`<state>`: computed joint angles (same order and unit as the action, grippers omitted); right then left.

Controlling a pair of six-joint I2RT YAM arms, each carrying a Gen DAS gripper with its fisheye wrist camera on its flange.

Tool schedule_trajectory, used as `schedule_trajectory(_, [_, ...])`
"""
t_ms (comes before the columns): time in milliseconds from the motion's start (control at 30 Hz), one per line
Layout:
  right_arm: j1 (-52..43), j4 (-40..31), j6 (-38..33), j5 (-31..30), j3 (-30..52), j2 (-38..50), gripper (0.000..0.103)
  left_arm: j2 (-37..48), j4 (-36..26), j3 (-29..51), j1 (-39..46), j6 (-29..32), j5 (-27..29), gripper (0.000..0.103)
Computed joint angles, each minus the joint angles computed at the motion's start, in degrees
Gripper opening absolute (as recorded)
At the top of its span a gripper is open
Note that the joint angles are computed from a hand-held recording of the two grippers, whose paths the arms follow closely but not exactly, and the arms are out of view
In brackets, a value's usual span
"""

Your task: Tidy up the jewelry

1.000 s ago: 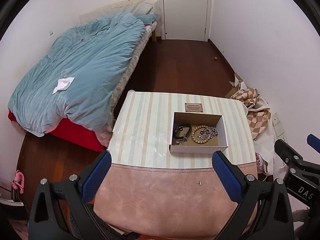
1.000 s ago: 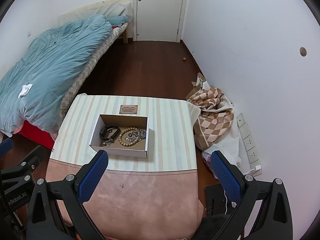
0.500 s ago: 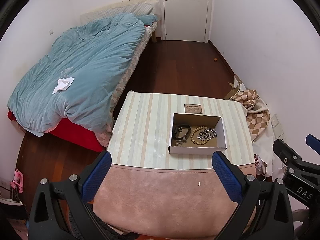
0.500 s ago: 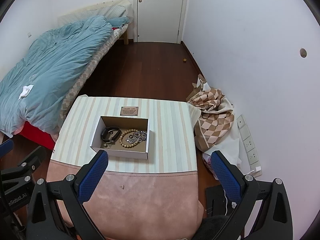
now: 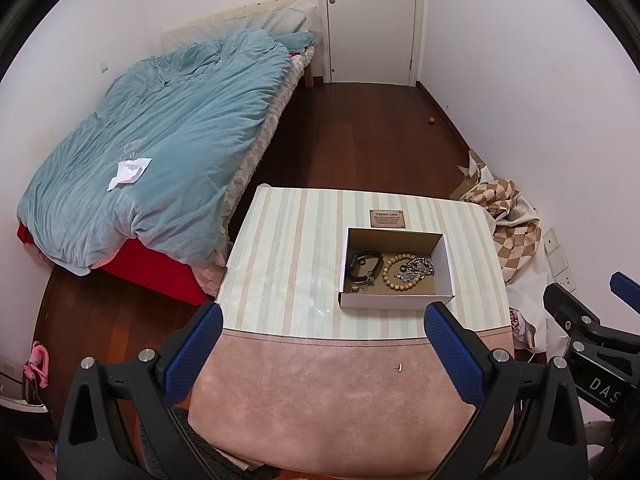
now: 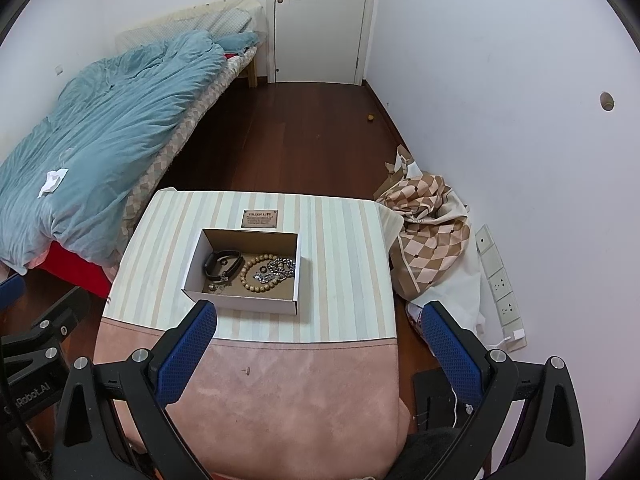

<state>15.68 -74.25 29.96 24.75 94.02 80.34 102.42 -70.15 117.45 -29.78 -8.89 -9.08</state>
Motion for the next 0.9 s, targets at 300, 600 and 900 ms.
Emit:
schedule_trajectory(300, [0.70, -0.45, 0.26, 0.54, 0.65, 0.08, 0.103, -0.30, -0.16, 0.02, -0.35, -0.27, -0.38, 0.103])
schedule_trajectory(600, [0.95, -0.74, 0.28, 0.75, 1.57, 0.47, 0.103, -0.75, -0.13, -0.16, -0.06, -0.17, -0.15, 0.103])
schedule_trajectory(900, [1.02, -1.06, 0.07, 0.72, 2.41, 0.79, 0.103, -0.54, -0.87, 0.37, 0.45, -0.24, 0.82, 0.103])
